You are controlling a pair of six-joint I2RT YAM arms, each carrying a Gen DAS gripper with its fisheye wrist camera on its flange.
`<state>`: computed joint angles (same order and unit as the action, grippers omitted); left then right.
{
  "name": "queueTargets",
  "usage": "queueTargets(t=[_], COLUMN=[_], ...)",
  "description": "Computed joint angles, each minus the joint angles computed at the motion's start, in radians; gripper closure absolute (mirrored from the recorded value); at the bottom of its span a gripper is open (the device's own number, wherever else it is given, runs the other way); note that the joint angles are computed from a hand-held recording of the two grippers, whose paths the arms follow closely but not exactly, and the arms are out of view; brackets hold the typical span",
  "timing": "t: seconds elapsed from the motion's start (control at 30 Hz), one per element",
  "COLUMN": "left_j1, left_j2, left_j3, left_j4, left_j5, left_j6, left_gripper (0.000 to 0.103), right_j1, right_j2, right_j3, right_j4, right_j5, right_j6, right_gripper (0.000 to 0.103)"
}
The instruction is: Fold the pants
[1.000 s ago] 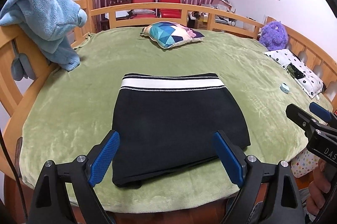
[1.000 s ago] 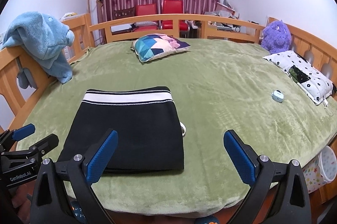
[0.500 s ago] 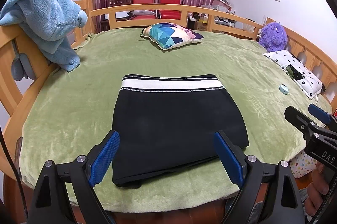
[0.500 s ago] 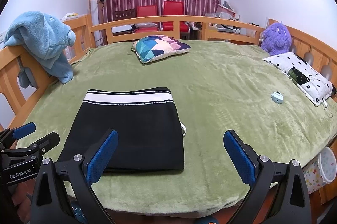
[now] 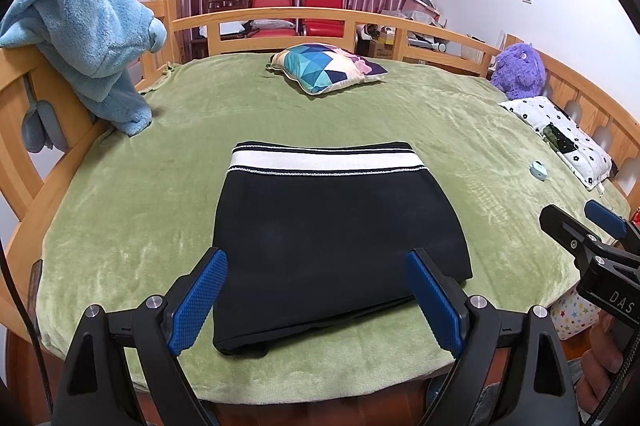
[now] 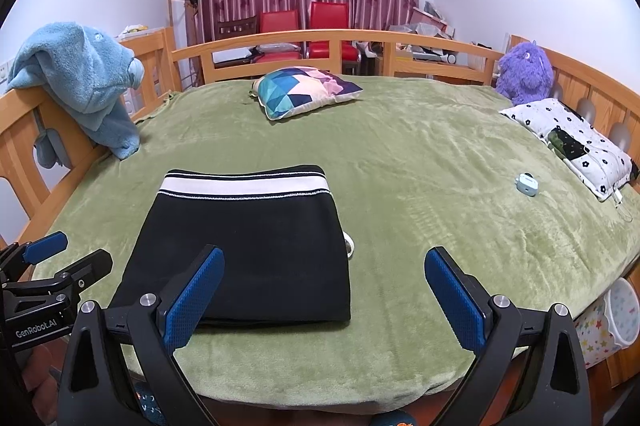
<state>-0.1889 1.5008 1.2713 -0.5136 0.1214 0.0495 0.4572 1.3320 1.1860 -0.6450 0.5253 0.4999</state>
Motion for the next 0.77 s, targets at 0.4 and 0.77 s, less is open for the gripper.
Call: queueTargets(t=[0.4,0.77], left_j1=[0.001,-0.010], left_j2=[-0.001,-0.010], left_j3=[0.001,0.001], left_j4=[0.001,0.000], left_j5=[0.003,-0.012], left_j6=[0.000,-0.018], left_gripper=[0.013,0.013], right_j1=[0.000,0.005], right_j2=[-0.001,-0.001], right_j3=[-0.001,0.001], right_j4=[0.000,-0.004], right_j5=[0.001,0.006], right_j6=[0.001,0.006], right_gripper=[0.004,0.004])
